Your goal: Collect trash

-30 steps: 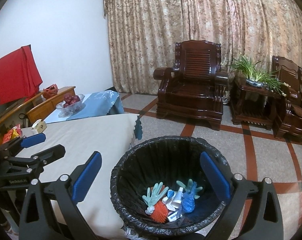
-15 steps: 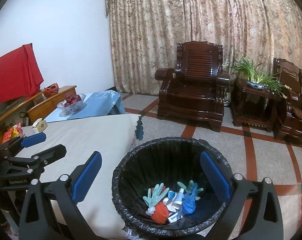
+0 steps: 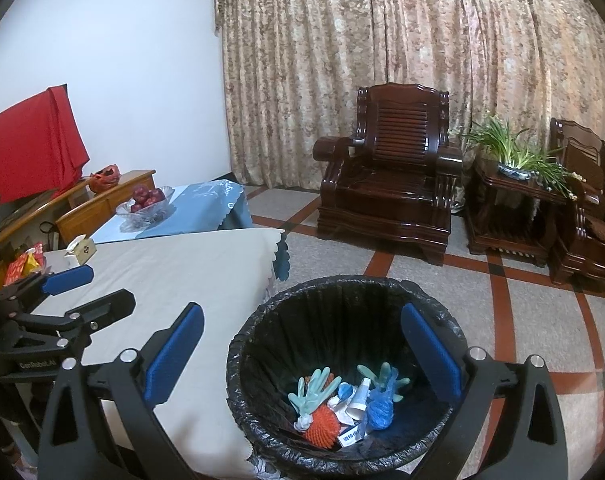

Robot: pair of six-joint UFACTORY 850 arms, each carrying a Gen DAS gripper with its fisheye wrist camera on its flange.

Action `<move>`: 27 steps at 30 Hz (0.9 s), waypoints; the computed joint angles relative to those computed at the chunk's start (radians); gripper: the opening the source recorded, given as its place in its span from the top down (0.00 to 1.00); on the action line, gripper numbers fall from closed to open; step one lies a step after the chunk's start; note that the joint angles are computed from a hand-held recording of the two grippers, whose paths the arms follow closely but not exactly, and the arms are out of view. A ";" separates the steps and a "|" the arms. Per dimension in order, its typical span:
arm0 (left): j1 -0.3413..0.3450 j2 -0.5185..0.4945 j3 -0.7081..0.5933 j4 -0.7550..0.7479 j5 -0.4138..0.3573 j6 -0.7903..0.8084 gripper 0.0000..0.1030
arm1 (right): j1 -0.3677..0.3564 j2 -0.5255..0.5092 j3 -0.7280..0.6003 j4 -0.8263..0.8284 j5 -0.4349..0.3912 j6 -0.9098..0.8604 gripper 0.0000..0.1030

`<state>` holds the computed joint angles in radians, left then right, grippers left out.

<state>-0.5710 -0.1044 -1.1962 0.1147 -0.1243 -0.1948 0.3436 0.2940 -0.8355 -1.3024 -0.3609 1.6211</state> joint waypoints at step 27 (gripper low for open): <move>0.012 -0.002 -0.002 -0.073 0.002 0.076 0.08 | 0.004 -0.009 -0.007 0.007 -0.003 -0.012 0.06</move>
